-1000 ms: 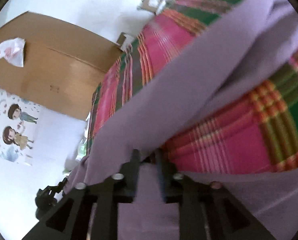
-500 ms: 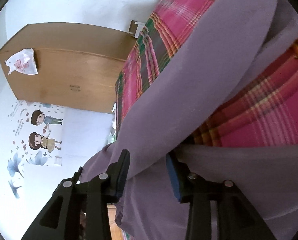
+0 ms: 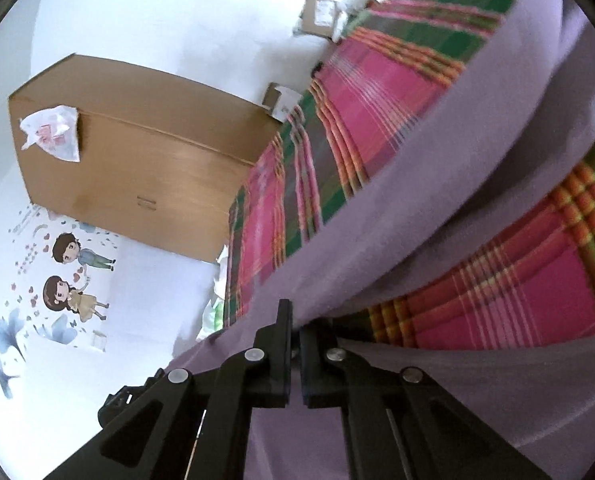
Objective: Fold clothes
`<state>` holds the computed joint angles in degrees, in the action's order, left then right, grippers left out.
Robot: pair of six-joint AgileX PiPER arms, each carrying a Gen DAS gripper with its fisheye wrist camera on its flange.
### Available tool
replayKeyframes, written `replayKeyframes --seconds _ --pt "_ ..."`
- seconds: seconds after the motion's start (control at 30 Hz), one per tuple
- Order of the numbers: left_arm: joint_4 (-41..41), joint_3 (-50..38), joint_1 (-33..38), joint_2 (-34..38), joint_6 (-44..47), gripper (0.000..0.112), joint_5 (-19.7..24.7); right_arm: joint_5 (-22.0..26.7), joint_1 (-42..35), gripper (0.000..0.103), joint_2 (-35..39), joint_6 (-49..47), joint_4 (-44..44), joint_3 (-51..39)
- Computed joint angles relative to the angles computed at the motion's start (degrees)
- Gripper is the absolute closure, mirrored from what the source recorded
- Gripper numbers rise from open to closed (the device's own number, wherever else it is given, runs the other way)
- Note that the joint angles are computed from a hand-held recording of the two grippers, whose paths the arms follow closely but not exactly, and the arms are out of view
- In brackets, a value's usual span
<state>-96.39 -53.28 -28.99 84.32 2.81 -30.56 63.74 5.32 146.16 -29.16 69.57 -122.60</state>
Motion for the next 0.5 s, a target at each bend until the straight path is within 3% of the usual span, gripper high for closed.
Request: replayKeyframes --seconds 0.2,0.5 --pt "1.7 1.8 -0.4 -0.3 -3.4 0.1 -0.1 -6.0 0.3 0.1 -9.3 -10.1 1.2 11.3" --pt "4.0 4.1 -2.2 -1.9 -5.9 0.1 -0.8 -10.5 -0.3 0.1 -21.3 -24.7 5.6 27.3"
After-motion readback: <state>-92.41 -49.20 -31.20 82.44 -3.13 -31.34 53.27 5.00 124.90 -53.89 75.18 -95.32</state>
